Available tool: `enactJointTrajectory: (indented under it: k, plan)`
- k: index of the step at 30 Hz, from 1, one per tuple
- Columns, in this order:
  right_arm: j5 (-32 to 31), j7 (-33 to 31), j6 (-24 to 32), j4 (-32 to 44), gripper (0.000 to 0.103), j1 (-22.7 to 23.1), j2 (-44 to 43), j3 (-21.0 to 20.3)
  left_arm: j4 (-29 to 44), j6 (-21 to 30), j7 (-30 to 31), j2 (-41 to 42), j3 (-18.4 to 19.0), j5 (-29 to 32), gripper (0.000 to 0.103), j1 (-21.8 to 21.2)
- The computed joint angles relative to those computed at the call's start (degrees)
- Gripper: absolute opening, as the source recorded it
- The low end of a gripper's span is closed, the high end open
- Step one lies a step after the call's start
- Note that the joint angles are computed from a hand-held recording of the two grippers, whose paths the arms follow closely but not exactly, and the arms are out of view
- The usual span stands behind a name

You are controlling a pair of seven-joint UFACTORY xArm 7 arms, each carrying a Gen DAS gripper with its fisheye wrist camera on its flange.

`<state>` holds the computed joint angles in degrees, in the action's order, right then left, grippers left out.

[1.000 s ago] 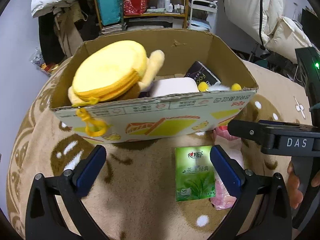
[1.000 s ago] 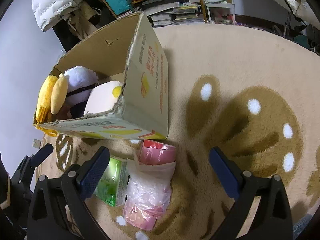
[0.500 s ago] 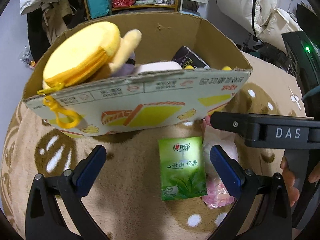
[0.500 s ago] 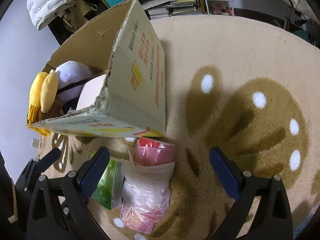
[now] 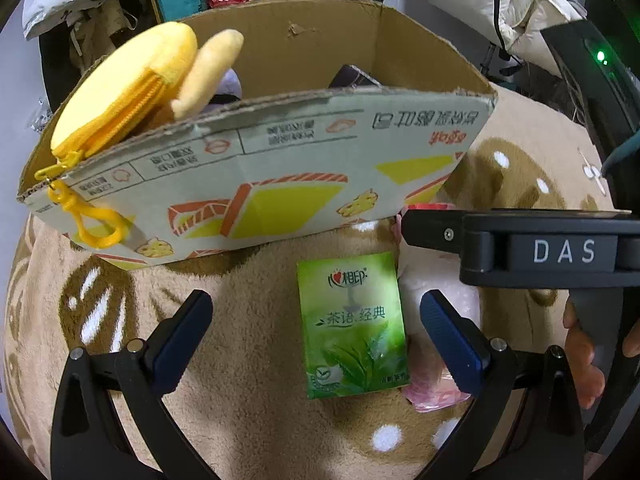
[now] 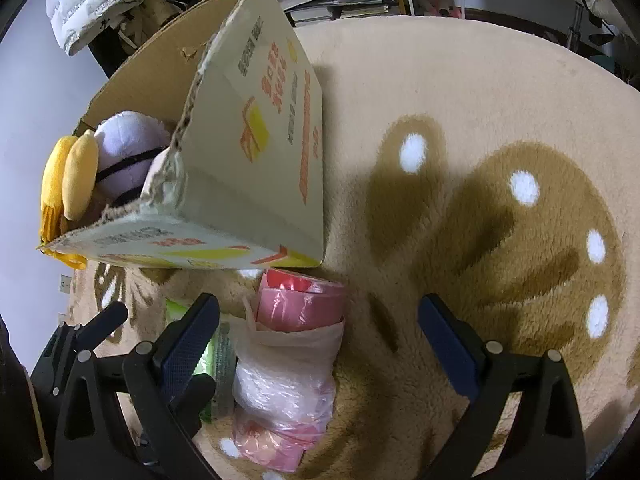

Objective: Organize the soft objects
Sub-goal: 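Move both tools down toward the green tissue pack and pink bag roll, then grasp the pink-and-white bag roll with the right tool while the left tool grasps the green tissue pack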

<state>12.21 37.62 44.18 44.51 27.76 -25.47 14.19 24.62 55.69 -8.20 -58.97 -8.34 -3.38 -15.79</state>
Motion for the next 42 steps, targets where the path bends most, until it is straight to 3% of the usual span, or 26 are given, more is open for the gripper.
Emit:
enactJointTrajectory:
  k: [17, 19, 21, 25, 29, 31, 33, 37, 42]
  plan:
    - [-3.25, 3.08, 1.79, 1.06, 0.102, -0.17, 1.89, 1.82, 0.80, -0.45, -3.41, 5.82, -2.40, 2.65, 0.102, 0.17]
    - [-4.92, 4.79, 2.99, 1.55, 0.094, -0.67, 2.18, 2.60, 0.79, -0.41, -4.20, 6.23, -2.81, 3.25, 0.102, 0.40]
    - [-5.58, 5.76, 2.84, 1.27, 0.093, -0.61, 2.04, 2.79, 0.69, -0.39, -4.71, 6.49, -2.80, 3.67, 0.102, 0.52]
    - [-6.56, 7.70, 3.43, 1.29, 0.085, -0.56, 1.71, 3.04, 0.90, -0.14, -6.05, 7.27, -2.92, 3.50, 0.090, 0.15]
    - [-6.08, 6.42, 4.71, 0.37, 0.076, -0.28, -0.38, 1.96, 0.14, -0.22, -6.39, 6.76, -2.58, 2.75, 0.082, -0.85]
    - [-4.81, 5.27, 4.27, 0.29, 0.065, 0.38, -0.58, 1.46, 0.31, -0.29, -6.69, 6.95, -2.61, 2.39, 0.077, -1.31]
    - [-3.05, 4.63, 4.29, 0.45, 0.063, 1.16, -0.67, 1.27, 0.70, 0.25, -7.27, 6.86, -2.94, 2.45, 0.072, -1.40]
    - [-2.91, 3.27, 4.60, 1.05, 0.056, 1.82, 0.06, 2.05, -0.55, 1.20, -7.99, 4.47, -2.17, 2.78, 0.054, -0.42]
    - [-3.36, 4.08, 3.58, 1.47, 0.045, 1.71, 0.80, 2.91, -0.88, 1.88, -8.37, 3.30, -0.57, 1.71, 0.051, 0.25]
